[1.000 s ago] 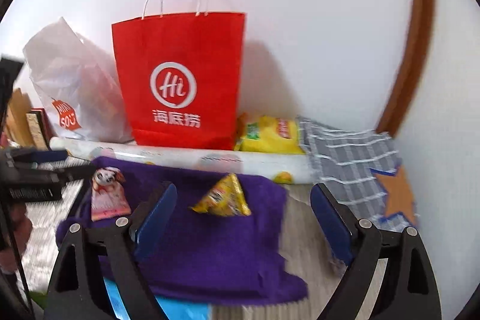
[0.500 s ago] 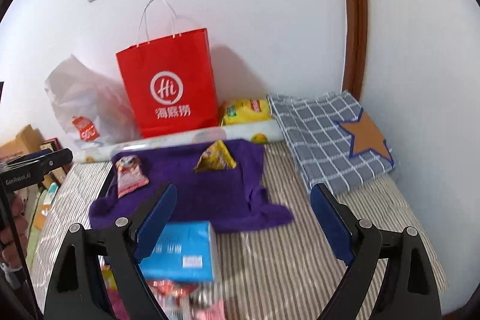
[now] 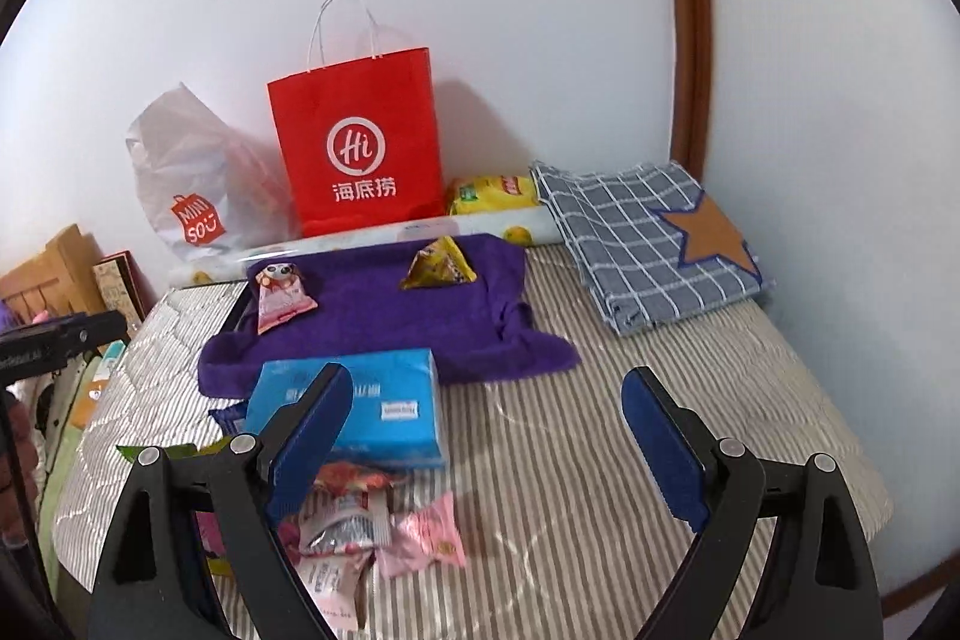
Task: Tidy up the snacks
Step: 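Withdraw both open grippers from the purple towel, then grasp the pink peach candy wrapper with the right gripper while the left approaches the green bag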
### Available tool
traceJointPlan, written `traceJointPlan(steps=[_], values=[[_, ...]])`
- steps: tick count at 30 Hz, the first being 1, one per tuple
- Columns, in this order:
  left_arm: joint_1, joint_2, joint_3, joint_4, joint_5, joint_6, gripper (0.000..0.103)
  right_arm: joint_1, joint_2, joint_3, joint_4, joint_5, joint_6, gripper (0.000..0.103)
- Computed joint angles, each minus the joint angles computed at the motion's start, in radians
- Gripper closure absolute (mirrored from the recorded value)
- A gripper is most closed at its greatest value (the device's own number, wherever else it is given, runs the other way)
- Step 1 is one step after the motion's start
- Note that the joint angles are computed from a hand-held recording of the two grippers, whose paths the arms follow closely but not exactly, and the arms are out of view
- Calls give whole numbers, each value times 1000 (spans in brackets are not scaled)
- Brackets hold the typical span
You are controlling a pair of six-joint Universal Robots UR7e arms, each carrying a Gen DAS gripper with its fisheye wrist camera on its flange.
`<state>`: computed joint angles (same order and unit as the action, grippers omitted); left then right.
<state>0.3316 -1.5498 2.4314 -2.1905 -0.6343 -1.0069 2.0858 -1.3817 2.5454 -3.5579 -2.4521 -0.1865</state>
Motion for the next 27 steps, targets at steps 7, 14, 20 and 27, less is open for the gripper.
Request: traceJointPlan(steps=[7,14,20,27], values=[[-71,-75,38,134,-22,-136,24,7,-64,48,92,17,79,12],[-97,-123,65,189,-41,-193,24,5,-29,78,54,43,74,12],[-76,-163,97,182,-57,-199,24,-56,50,100,-18,67,29,24],[4,-154,136,57,-81,-130,24,-139,126,116,-54,123,-17,30]])
